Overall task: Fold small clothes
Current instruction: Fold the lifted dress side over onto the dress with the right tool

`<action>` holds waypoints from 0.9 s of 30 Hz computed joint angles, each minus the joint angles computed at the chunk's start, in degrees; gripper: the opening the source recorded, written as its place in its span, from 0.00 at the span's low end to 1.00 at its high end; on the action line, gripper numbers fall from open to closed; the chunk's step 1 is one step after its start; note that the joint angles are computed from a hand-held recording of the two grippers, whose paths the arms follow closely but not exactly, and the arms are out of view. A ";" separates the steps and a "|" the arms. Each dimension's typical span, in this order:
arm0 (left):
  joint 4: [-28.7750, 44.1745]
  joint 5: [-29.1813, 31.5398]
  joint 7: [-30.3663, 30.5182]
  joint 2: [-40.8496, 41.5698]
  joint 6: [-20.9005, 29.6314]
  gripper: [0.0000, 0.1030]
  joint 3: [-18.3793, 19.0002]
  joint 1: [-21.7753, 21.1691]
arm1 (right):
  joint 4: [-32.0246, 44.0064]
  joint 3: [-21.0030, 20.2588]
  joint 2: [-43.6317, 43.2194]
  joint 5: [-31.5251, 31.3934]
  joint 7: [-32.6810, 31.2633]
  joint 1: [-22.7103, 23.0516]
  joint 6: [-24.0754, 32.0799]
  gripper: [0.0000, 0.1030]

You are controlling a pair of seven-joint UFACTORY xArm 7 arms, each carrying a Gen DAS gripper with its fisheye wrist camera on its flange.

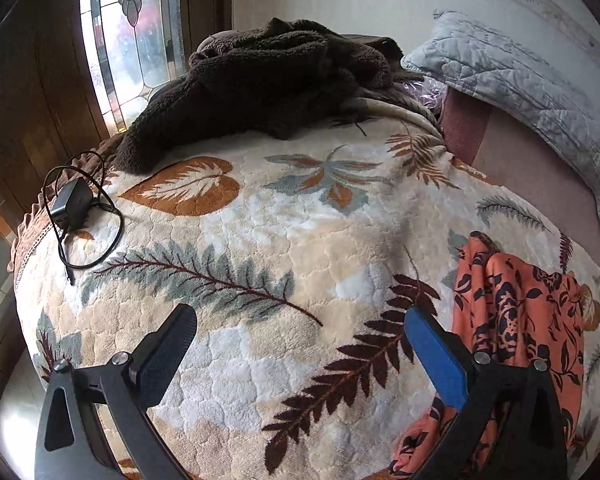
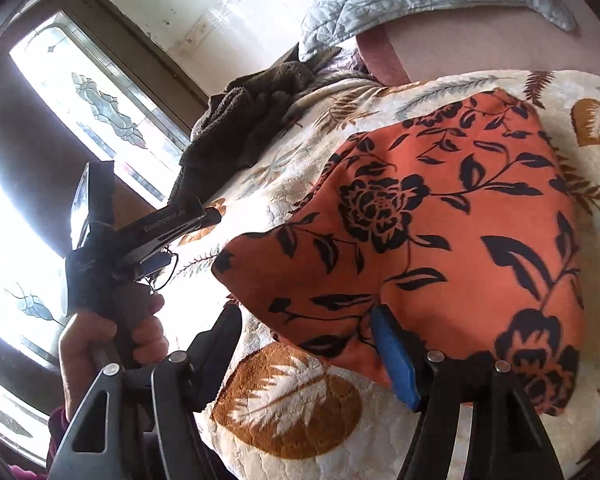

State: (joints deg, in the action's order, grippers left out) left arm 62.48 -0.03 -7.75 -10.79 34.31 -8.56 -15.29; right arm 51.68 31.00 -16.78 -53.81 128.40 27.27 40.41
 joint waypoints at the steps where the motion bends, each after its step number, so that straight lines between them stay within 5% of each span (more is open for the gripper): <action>1: -0.75 -1.86 1.78 -0.72 -1.17 1.00 0.32 -0.80 | -0.65 0.52 -1.73 1.67 -0.21 0.69 3.13 0.63; 3: -2.74 -6.04 6.43 -2.66 -4.31 1.00 0.98 -2.82 | -2.80 1.19 -5.81 4.77 0.03 1.40 7.25 0.40; 8: -7.29 -8.76 15.49 -6.37 -11.16 1.00 0.20 -7.21 | -6.99 0.89 -14.06 12.66 -2.29 0.05 12.47 0.37; 10: -7.41 -0.97 11.66 -5.64 -10.20 1.00 -4.04 -4.18 | -8.00 0.68 -15.03 14.23 -3.84 -1.18 12.07 0.37; 12: -5.25 10.28 6.10 -2.62 -2.82 1.00 -8.63 -0.84 | -10.36 -1.53 -14.98 17.86 -6.26 -1.28 8.74 0.36; 14: -3.31 14.67 4.15 0.86 5.09 0.99 -9.26 -1.19 | -12.69 -2.97 -13.93 20.82 -7.44 -1.97 4.24 0.36; 21: -5.28 13.01 6.38 0.20 2.43 1.00 -5.14 -4.39 | -14.72 -5.92 -19.91 23.57 -15.75 -8.11 1.50 0.37; 27: -4.91 12.51 7.14 1.15 1.83 1.00 -4.53 -5.36 | -15.39 -16.84 -10.68 33.57 -28.30 -11.91 -8.81 0.40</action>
State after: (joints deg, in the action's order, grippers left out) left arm 57.57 12.48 -0.62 -9.64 36.14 -13.10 -20.65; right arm 36.29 14.16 -27.46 -20.25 100.10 15.36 31.60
